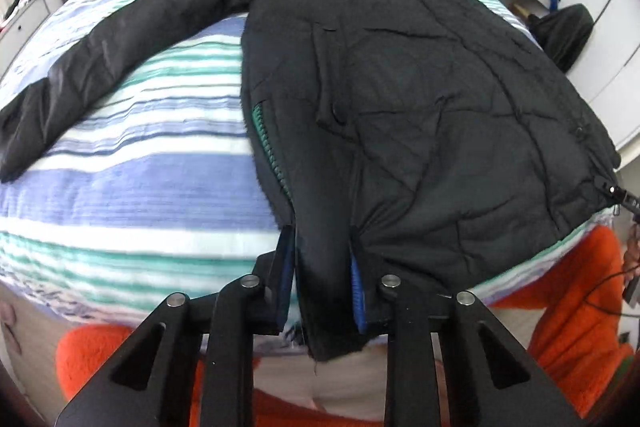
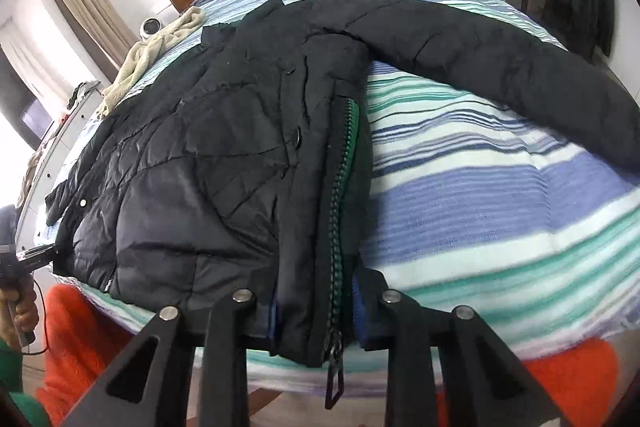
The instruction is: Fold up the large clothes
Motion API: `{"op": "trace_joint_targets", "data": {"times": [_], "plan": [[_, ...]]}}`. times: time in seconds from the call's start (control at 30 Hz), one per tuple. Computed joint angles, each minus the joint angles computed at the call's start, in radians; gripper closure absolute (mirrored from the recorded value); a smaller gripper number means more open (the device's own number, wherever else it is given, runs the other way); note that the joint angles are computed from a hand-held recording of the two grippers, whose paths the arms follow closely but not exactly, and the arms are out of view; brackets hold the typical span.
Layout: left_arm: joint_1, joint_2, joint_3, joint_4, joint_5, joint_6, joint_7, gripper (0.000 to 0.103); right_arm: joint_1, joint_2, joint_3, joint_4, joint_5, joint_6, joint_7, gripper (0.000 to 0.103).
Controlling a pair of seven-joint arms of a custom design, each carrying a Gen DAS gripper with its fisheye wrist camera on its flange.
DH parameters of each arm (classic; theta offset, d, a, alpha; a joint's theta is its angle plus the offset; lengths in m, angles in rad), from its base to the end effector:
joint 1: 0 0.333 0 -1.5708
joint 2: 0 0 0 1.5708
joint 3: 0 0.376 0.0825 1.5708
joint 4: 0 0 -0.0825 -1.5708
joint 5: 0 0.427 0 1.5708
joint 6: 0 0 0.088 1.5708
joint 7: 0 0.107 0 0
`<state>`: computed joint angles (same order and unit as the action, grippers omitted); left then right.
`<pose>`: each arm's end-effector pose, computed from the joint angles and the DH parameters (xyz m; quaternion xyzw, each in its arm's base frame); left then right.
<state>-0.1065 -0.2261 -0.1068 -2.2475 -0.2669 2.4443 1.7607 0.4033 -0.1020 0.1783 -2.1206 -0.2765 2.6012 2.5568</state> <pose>0.5278 -0.1183 0.5441 -0.6021 0.7651 -0.2141 0.0792 0.4936 0.3355 0.5622 -0.6014 0.7390 -0.1109 0.2826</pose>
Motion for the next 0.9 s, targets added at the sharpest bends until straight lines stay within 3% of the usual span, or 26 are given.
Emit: {"op": "trace_joint_targets", "data": {"times": [0.1,0.2,0.23,0.27,0.3,0.37,0.5,0.57,0.67,0.73,0.8,0.9], "plan": [[-0.001,0.0,-0.002,-0.025,0.005,0.034,0.008,0.079,0.002,-0.011,0.012,-0.003,-0.023,-0.033,0.025,0.077],[0.01,0.014,-0.022,-0.027,0.062,0.084,-0.045,0.066,0.001,0.005,0.013,0.014,-0.05,-0.053,0.057,0.07],[0.017,0.01,-0.033,-0.028,0.098,0.097,-0.08,0.055,0.001,0.008,0.01,0.021,-0.045,-0.062,0.061,0.065],[0.025,0.0,-0.043,-0.035,0.139,0.116,-0.116,0.04,0.002,0.009,0.009,0.024,-0.049,-0.064,0.071,0.05],[0.031,-0.016,-0.047,-0.046,0.172,0.137,-0.14,0.033,0.001,0.001,0.008,0.02,-0.06,-0.064,0.084,0.034],[0.052,-0.053,-0.061,-0.074,0.245,0.201,-0.215,0.013,-0.007,-0.029,0.014,0.005,-0.113,-0.075,0.131,0.027],[0.078,-0.101,-0.071,-0.101,0.308,0.31,-0.357,0.005,-0.034,-0.079,0.042,0.016,-0.227,-0.173,0.241,0.027],[0.096,-0.112,-0.08,-0.112,0.33,0.385,-0.423,0.005,-0.051,-0.113,0.059,0.007,-0.307,-0.172,0.313,0.027],[0.1,-0.119,-0.078,-0.115,0.353,0.433,-0.464,0.005,-0.105,-0.175,0.119,-0.015,-0.541,-0.138,0.504,0.027],[0.082,-0.131,-0.061,-0.126,0.345,0.44,-0.458,0.005,-0.138,-0.199,0.155,-0.018,-0.687,-0.134,0.616,0.021],[0.075,-0.126,-0.066,-0.126,0.345,0.444,-0.466,0.005,-0.138,-0.199,0.149,-0.02,-0.741,-0.097,0.636,0.007],[0.026,-0.12,-0.043,-0.121,0.305,0.401,-0.434,0.005,-0.102,-0.16,0.136,0.016,-0.675,-0.16,0.518,0.0]]}}
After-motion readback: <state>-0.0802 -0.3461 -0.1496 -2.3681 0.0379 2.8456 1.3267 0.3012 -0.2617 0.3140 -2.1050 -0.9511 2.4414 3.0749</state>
